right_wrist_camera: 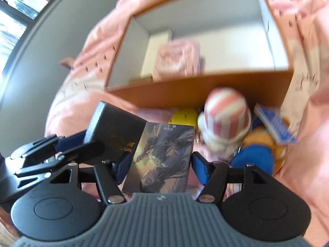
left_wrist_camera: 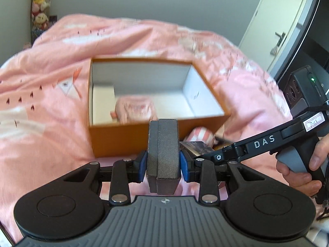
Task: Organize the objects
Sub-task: 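Carry the dark box and pink photo card box toward the shoebox with both grippers, then lower the photo card box into the shoebox with the right gripper while the left holds the dark box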
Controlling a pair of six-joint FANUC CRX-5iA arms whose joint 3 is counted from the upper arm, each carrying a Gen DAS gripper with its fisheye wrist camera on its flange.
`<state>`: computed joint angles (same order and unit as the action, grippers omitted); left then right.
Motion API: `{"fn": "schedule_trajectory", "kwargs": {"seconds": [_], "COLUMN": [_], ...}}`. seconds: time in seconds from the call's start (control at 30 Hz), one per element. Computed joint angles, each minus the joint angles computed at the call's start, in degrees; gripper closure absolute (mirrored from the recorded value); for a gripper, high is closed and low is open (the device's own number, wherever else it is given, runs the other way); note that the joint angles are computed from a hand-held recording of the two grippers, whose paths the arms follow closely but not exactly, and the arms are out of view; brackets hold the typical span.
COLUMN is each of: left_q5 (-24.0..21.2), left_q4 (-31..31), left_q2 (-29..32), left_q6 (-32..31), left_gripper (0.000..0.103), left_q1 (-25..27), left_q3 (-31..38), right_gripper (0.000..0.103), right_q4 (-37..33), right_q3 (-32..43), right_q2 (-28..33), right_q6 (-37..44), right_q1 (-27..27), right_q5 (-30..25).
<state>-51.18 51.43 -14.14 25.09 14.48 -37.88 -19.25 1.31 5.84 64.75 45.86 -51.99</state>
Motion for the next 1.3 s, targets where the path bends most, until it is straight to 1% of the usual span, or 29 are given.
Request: {"fn": "schedule_trajectory", "kwargs": {"seconds": [0.13, 0.3, 0.53, 0.63, 0.73, 0.83, 0.87, 0.9, 0.93, 0.97, 1.0, 1.03, 1.13, 1.23, 1.27, 1.3], "left_q5": [1.71, 4.76, 11.66, 14.26, 15.03, 13.47, 12.79, 12.01, 11.25, 10.86, 10.57, 10.35, 9.44, 7.99, 8.32, 8.65], "left_q4": [4.22, 8.7, 15.01, 17.85, 19.41, 20.95, 21.17, 21.37, 21.52, 21.85, 21.84, 20.9, 18.24, 16.56, 16.04, 15.26], "left_q2": [0.37, 1.66, 5.19, 7.24, 9.61, 12.69, 13.71, 14.7, 15.73, 16.63, 17.57, 18.59, 21.25, 23.61, 24.07, 24.5], "left_q6": [-0.18, -1.29, -1.38, -2.63, -3.07, -3.07, -2.81, -2.53, -2.22, -2.03, -1.76, -0.76, 2.22, 4.64, 5.48, 6.52], "left_gripper": [0.065, 0.065, 0.065, 0.065, 0.065, 0.065, 0.065, 0.065, 0.065, 0.065, 0.065, 0.065, 0.066, 0.065, 0.065, 0.065], "left_q1": [-1.28, -3.73, -9.06, -11.22, -12.19, -11.94, -11.67, -11.37, -11.04, -10.88, -10.69, -10.41, -9.65, -8.96, -8.97, -8.97], "left_q3": [0.09, 1.19, 2.43, 2.89, 3.87, 5.54, 6.24, 6.96, 7.75, 8.43, 9.25, 10.41, 13.36, 15.73, 16.22, 16.71], "right_gripper": [0.038, 0.038, 0.038, 0.038, 0.039, 0.039, 0.041, 0.074, 0.082, 0.093, 0.093, 0.093, 0.093, 0.093, 0.093, 0.091], "right_q4": [3.82, 5.97, 9.71, 13.51, 16.15, 16.02, 15.95, 17.04, 17.9, 15.77, 13.42, 12.89, 16.35, 14.95, 14.68, 14.62], "right_q3": [0.34, 2.47, 3.99, 4.48, 5.45, 6.81, 7.38, 7.63, 7.6, 8.93, 10.56, 11.53, 13.44, 16.3, 17.17, 17.63], "right_q2": [-1.47, -1.32, 0.06, 1.65, 3.81, 5.86, 6.59, 7.17, 7.58, 8.27, 9.18, 9.94, 12.16, 14.44, 15.17, 15.68], "right_q6": [-0.81, 0.0, -1.26, -3.47, -4.99, -5.08, -5.2, -6.1, -6.4, -5.22, -4.8, -5.09, -6.27, -4.6, -4.15, -3.89], "right_q1": [0.42, -0.28, -1.27, -1.12, -1.34, -2.35, -2.63, -2.66, -2.82, -3.64, -4.62, -5.07, -4.7, -5.28, -5.41, -5.46], "right_q5": [1.61, 2.57, 5.57, 6.44, 6.91, 6.76, 6.63, 6.63, 7.3, 6.78, 5.95, 5.68, 4.71, 2.2, 1.25, 0.65]}}
